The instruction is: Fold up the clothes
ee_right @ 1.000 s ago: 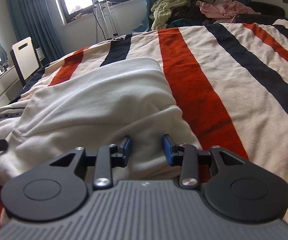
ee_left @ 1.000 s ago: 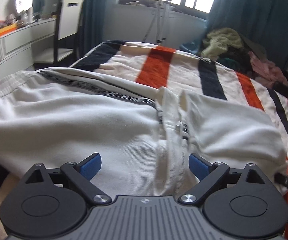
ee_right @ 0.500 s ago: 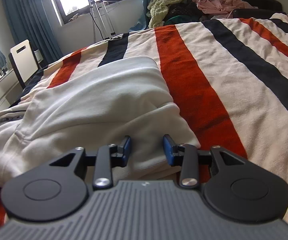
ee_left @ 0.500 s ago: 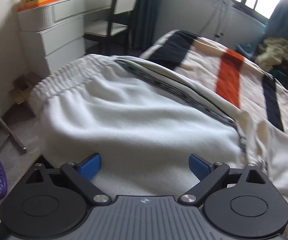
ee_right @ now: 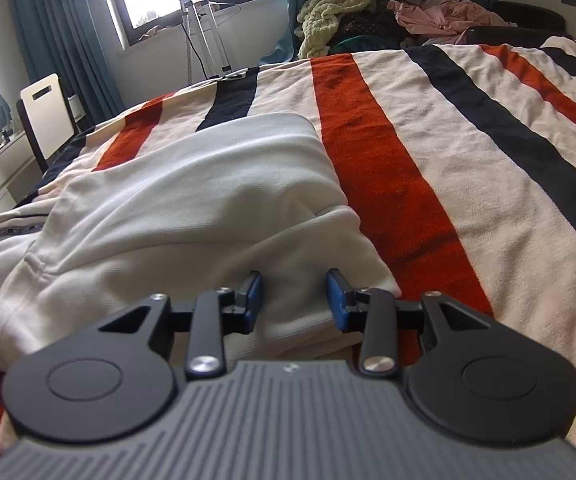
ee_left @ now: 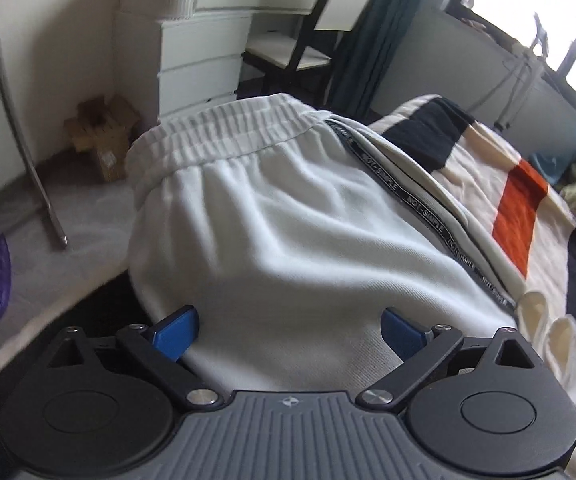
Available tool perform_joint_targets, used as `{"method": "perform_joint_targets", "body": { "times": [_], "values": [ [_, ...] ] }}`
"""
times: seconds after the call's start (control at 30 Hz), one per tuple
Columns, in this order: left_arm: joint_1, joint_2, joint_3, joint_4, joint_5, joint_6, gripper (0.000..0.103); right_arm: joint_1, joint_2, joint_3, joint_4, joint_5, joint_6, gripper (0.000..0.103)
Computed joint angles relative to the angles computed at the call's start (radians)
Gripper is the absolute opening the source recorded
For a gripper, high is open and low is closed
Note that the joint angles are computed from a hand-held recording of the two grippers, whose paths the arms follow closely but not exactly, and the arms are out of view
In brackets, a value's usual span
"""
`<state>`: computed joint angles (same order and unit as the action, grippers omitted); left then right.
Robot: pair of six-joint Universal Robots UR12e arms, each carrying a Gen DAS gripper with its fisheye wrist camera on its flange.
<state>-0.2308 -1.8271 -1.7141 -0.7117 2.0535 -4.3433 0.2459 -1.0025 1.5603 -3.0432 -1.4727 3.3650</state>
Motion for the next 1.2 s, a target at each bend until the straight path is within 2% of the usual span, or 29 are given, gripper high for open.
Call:
{"method": "perform_joint_targets", "body": {
  "times": [0.07, 0.2, 0.43, 0.6, 0.67, 0.8, 0.87, 0.93, 0.97, 1.07, 1.2],
  "values": [
    [-0.004, 0.020, -0.028, 0.032, -0.014, -0.075, 0.098, 0.001, 0.000, 0.001, -0.002, -0.003, -0.002, 0.039],
    [-0.009, 0.044, -0.050, 0.026, -0.041, -0.176, 0.099, 0.000, -0.002, 0.003, 0.000, -0.005, 0.003, 0.039],
    [-0.001, 0.060, -0.077, 0.065, -0.091, -0.216, 0.099, 0.003, -0.004, 0.005, 0.005, -0.016, -0.002, 0.039],
    [0.018, 0.053, -0.100, 0.144, -0.117, -0.240, 0.099, 0.006, -0.004, 0.003, 0.007, -0.024, -0.007, 0.039],
    [0.021, 0.050, -0.113, 0.190, -0.106, -0.262, 0.097, 0.007, -0.003, 0.003, 0.007, -0.028, -0.010, 0.039],
    [0.015, 0.048, -0.178, 0.461, -0.067, -0.295, 0.083, 0.008, -0.003, 0.003, 0.006, -0.033, -0.012, 0.039],
    [0.006, 0.042, -0.205, 0.606, -0.040, -0.298, 0.083, 0.009, -0.003, 0.002, 0.008, -0.036, -0.011, 0.039],
    [-0.003, 0.033, -0.218, 0.711, -0.027, -0.281, 0.083, 0.011, -0.004, 0.002, 0.009, -0.042, -0.011, 0.039],
    [-0.006, 0.030, -0.219, 0.734, -0.025, -0.269, 0.082, 0.013, -0.004, 0.002, 0.010, -0.045, -0.012, 0.039],
    [-0.006, 0.033, -0.206, 0.674, -0.032, -0.245, 0.074, 0.016, -0.005, 0.002, 0.011, -0.056, -0.018, 0.040],
    [0.024, 0.042, -0.217, 0.616, -0.108, -0.333, 0.073, 0.020, -0.004, 0.002, 0.008, -0.067, -0.029, 0.040]
  ]
}}
